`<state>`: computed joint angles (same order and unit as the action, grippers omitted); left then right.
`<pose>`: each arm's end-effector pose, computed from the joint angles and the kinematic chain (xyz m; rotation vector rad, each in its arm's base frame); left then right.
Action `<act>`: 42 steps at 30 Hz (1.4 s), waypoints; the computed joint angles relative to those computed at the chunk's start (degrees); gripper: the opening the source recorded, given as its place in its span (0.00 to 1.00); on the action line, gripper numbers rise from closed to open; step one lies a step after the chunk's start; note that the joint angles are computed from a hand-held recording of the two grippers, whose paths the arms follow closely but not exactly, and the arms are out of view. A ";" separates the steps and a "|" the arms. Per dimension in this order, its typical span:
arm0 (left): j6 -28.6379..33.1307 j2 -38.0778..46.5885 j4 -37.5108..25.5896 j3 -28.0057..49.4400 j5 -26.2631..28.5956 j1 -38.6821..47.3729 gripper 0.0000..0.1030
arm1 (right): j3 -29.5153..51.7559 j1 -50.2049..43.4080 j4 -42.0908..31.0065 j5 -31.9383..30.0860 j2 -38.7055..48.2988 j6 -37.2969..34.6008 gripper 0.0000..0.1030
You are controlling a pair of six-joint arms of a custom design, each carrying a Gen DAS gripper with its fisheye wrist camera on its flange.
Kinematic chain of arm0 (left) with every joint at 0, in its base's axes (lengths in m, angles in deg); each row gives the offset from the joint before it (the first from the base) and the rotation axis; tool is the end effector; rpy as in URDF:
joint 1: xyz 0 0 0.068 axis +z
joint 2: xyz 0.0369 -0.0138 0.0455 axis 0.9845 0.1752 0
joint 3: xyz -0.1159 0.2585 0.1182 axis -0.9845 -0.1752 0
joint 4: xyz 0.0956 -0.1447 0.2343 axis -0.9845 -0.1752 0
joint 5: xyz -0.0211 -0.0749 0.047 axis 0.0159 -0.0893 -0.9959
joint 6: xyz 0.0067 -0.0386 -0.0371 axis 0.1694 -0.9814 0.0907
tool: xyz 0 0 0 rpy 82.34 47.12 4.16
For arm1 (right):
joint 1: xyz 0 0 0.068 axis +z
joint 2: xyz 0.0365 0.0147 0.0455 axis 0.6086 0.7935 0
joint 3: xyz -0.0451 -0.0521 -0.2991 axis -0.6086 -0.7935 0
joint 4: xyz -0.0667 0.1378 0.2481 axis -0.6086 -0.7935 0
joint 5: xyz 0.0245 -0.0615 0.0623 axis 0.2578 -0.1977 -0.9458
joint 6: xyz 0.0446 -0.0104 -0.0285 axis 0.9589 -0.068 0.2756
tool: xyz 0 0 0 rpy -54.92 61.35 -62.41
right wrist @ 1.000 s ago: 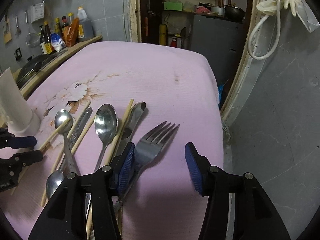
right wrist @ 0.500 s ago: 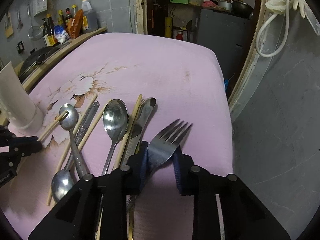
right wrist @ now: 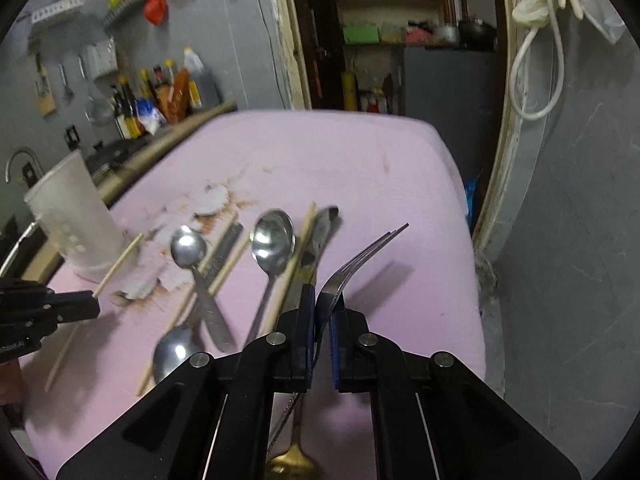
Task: Organize utensils
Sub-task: 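Lift the chopstick with the left tool while the right tool grasps a steel fork, then carry the fork into the white caddy with the right tool while the left tool holds the chopstick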
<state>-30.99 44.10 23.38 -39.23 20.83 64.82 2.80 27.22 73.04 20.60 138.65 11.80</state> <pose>0.2072 -0.0692 0.1711 0.7203 2.3950 -0.4895 0.1734 -0.0243 0.1825 0.0694 2.3197 0.1243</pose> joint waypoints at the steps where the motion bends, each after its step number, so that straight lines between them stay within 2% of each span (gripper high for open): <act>1: -0.09 -0.73 0.70 -0.31 0.60 0.30 0.02 | -0.71 -0.04 -0.29 -0.36 -2.73 0.19 0.03; 7: -1.95 -9.94 5.15 -5.45 7.34 4.80 0.02 | -3.99 4.66 -2.09 2.53 -15.85 3.23 0.02; 12: -3.08 -16.20 7.26 -8.31 13.06 10.96 0.02 | -6.26 15.24 -5.08 11.89 -28.09 6.79 0.01; 17: -3.67 -20.40 7.23 -9.01 18.73 16.94 0.02 | -6.41 25.38 -6.00 20.12 -32.65 9.57 0.01; 24: -3.65 -24.47 4.79 -8.26 23.55 22.85 0.02 | -6.22 31.05 -4.10 24.10 -33.26 12.04 0.01; 29: -5.32 -23.37 6.97 -7.13 27.84 27.84 0.02 | -5.31 36.86 -1.59 28.80 -32.22 12.84 0.01; 33: -6.43 -21.29 8.76 -5.37 30.39 31.56 0.02 | -4.51 38.60 1.83 29.23 -29.61 12.96 0.01; 38: -9.41 -17.41 13.64 -2.41 31.85 34.93 0.03 | -1.36 38.00 8.73 25.53 -21.86 12.15 0.01; 42: -14.54 -11.87 22.48 0.11 31.73 36.75 0.02 | 2.76 37.87 15.59 22.34 -13.67 11.19 0.01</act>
<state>-45.52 32.23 45.86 -39.11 52.56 101.57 5.56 65.09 88.64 42.93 124.98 22.99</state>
